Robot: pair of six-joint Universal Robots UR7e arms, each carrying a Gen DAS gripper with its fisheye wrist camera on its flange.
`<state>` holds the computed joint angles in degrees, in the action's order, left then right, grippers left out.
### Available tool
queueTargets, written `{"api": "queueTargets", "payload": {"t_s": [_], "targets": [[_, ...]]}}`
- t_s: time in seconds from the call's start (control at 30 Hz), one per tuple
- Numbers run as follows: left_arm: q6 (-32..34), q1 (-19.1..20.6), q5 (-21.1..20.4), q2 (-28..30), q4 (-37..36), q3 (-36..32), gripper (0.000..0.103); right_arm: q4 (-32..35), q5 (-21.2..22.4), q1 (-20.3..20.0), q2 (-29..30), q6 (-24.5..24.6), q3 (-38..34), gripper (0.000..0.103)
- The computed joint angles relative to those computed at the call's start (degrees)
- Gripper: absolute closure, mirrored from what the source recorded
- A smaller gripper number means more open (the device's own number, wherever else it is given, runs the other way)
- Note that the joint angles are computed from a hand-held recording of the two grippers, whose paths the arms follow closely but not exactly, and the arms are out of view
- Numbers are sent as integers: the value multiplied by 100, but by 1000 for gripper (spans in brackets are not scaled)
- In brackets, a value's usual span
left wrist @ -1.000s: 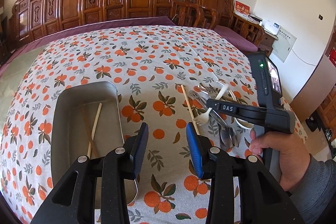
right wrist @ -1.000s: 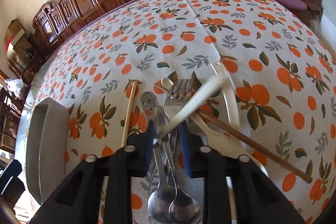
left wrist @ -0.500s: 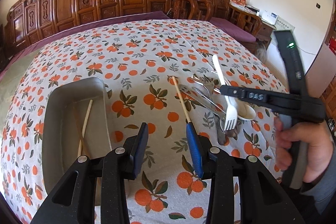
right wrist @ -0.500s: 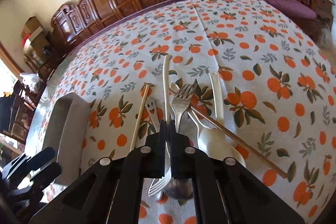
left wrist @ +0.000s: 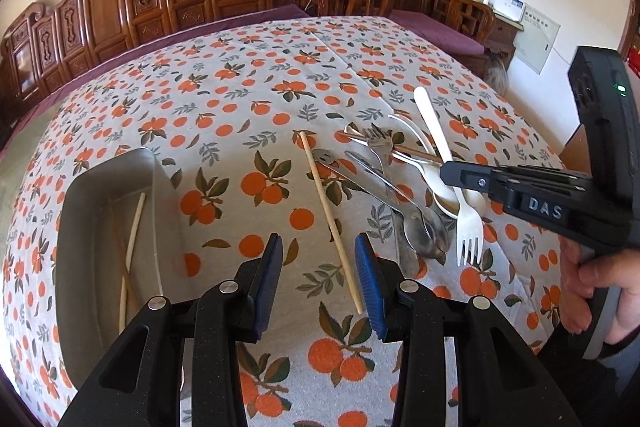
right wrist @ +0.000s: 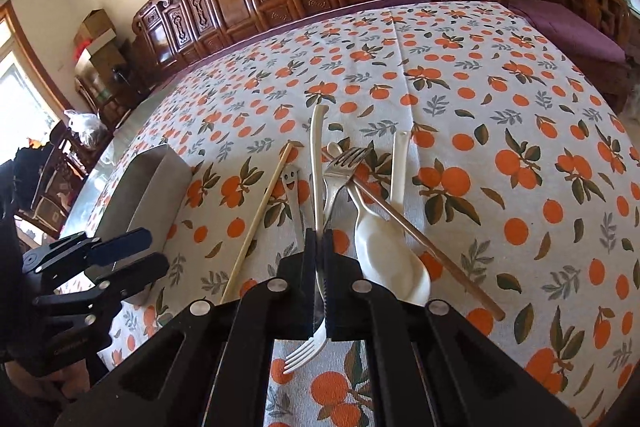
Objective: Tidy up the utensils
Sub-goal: 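Grasp another wooden chopstick with the left tool while the right tool holds the fork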
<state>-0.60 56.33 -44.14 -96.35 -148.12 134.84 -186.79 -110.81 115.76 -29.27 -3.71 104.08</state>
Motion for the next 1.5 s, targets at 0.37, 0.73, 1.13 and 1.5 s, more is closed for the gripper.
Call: {"api": "queueTargets", "payload": {"t_s": [0.37,0.73,1.13,1.5], "targets": [[7,427,-156,1105,-128,-559,71,-84,74,-130,12,-100,106,99],[-62,659,-29,1555,-131,-811,86,-83,166,-116,0,-125,96,99],[-82,608,21,1047,151,-585,99,-147,241,-74,15,-118,89,99],[-210,202,247,167,544,-278,99,-199,185,-17,39,-145,100,99]]}}
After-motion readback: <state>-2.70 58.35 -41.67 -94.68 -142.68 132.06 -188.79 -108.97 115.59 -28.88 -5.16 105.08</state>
